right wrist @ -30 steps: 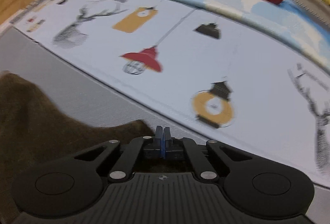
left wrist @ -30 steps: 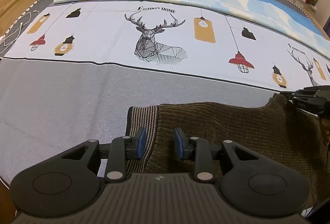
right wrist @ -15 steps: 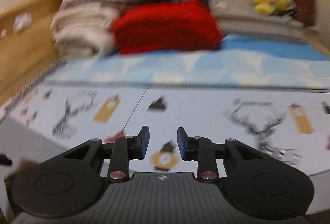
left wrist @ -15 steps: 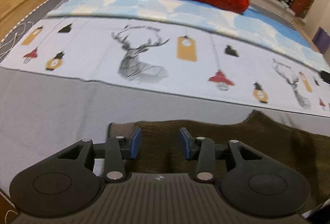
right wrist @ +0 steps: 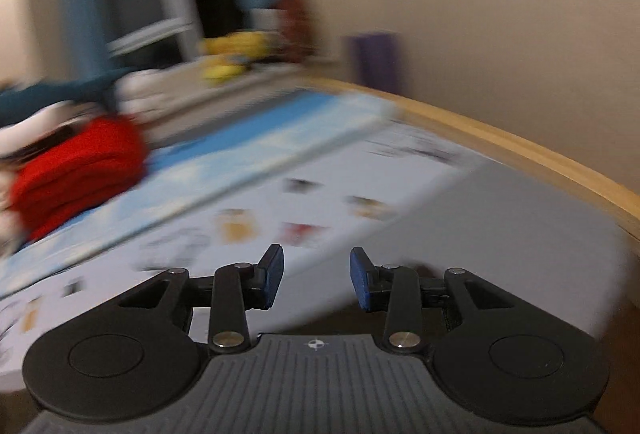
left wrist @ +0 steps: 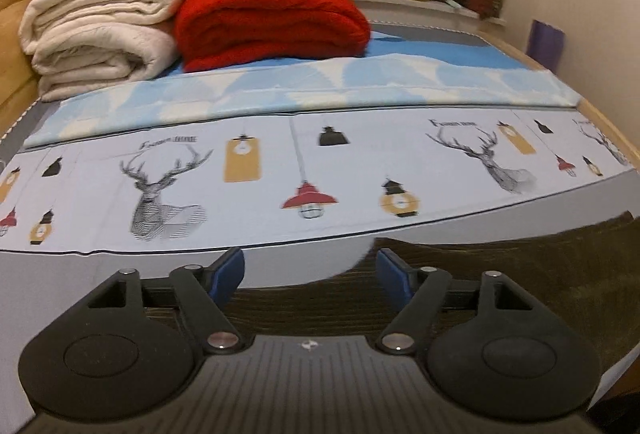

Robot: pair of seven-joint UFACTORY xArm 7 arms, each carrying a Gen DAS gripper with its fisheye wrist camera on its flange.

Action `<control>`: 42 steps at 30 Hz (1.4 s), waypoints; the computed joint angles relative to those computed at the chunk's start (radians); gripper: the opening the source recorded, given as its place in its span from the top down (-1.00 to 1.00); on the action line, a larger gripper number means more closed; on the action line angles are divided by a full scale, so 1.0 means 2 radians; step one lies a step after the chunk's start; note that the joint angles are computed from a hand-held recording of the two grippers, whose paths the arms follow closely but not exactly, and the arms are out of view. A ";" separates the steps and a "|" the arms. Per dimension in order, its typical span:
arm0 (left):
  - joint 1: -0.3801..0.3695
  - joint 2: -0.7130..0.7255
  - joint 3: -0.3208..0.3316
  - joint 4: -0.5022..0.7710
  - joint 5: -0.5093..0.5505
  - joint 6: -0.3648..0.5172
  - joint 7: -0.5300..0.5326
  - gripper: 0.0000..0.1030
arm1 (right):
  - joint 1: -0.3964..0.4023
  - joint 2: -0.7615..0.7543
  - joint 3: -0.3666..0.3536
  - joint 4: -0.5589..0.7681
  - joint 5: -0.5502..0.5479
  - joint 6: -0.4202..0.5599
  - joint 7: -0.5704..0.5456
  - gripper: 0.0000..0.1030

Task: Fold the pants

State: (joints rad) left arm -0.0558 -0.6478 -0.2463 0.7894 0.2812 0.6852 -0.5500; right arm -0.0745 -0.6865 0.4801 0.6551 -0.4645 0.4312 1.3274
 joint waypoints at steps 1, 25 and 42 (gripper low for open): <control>-0.013 0.005 0.004 0.005 -0.014 0.000 0.004 -0.52 | 0.010 -0.020 -0.021 -0.028 0.017 0.017 0.002 0.25; -0.067 0.066 -0.050 0.029 0.068 0.036 -0.021 -0.63 | 0.113 0.031 -0.175 -0.189 0.285 -0.097 -0.057 0.07; -0.065 0.028 -0.031 0.006 0.055 0.040 -0.020 -0.63 | -0.015 -0.010 0.024 -0.058 0.092 0.018 0.059 0.66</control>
